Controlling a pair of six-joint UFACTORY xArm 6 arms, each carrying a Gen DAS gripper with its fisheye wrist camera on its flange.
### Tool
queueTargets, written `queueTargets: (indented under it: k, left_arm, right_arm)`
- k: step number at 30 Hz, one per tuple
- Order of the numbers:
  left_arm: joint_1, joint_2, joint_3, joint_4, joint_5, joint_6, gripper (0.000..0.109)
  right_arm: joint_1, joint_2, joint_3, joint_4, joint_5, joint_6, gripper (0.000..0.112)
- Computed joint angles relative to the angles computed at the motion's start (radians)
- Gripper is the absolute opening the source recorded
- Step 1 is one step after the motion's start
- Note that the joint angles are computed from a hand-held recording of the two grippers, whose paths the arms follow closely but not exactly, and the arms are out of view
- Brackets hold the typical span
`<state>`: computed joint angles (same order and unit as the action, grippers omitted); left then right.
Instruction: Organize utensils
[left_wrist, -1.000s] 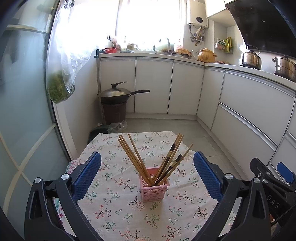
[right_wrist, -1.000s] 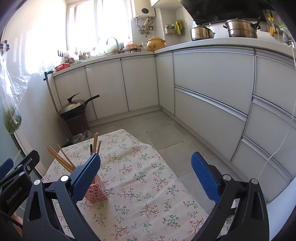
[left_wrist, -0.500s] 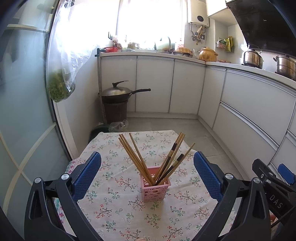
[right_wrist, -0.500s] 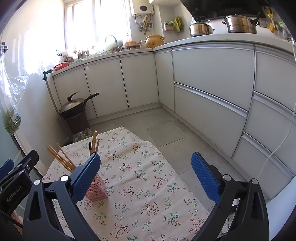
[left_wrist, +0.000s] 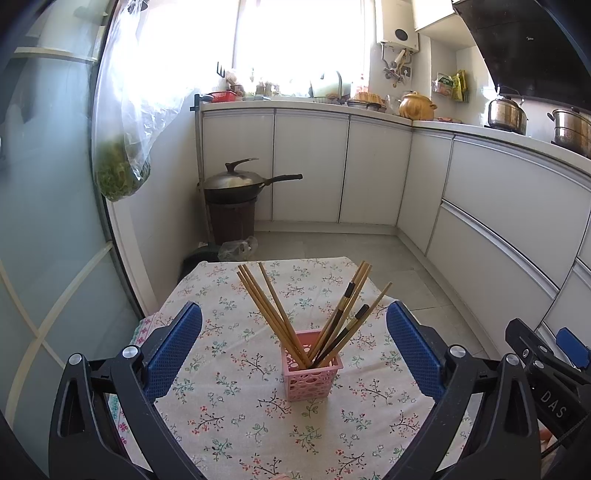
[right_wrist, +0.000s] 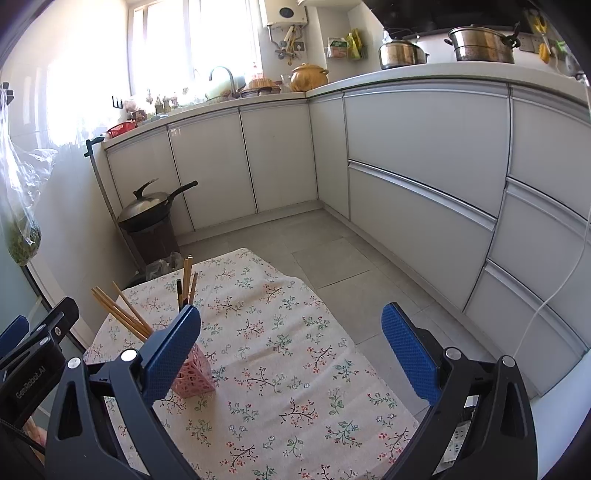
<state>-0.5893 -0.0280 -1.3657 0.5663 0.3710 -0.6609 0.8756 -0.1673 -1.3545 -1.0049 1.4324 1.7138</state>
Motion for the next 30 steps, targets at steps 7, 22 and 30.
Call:
queueTargets:
  k: [7, 22, 30]
  left_arm:
    - [0.0, 0.002, 0.0, 0.002, 0.003, -0.002, 0.096]
    - [-0.003, 0.008, -0.007, 0.01, 0.02, -0.003, 0.096]
    - [-0.002, 0.009, -0.007, 0.013, 0.022, -0.003, 0.096]
  right_arm:
    - [-0.002, -0.001, 0.004, 0.008, -0.007, -0.002, 0.096]
    - [-0.01, -0.003, 0.007, 0.018, -0.018, -0.009, 0.096]
    - [-0.011, -0.003, 0.007, 0.027, -0.018, -0.017, 0.096]
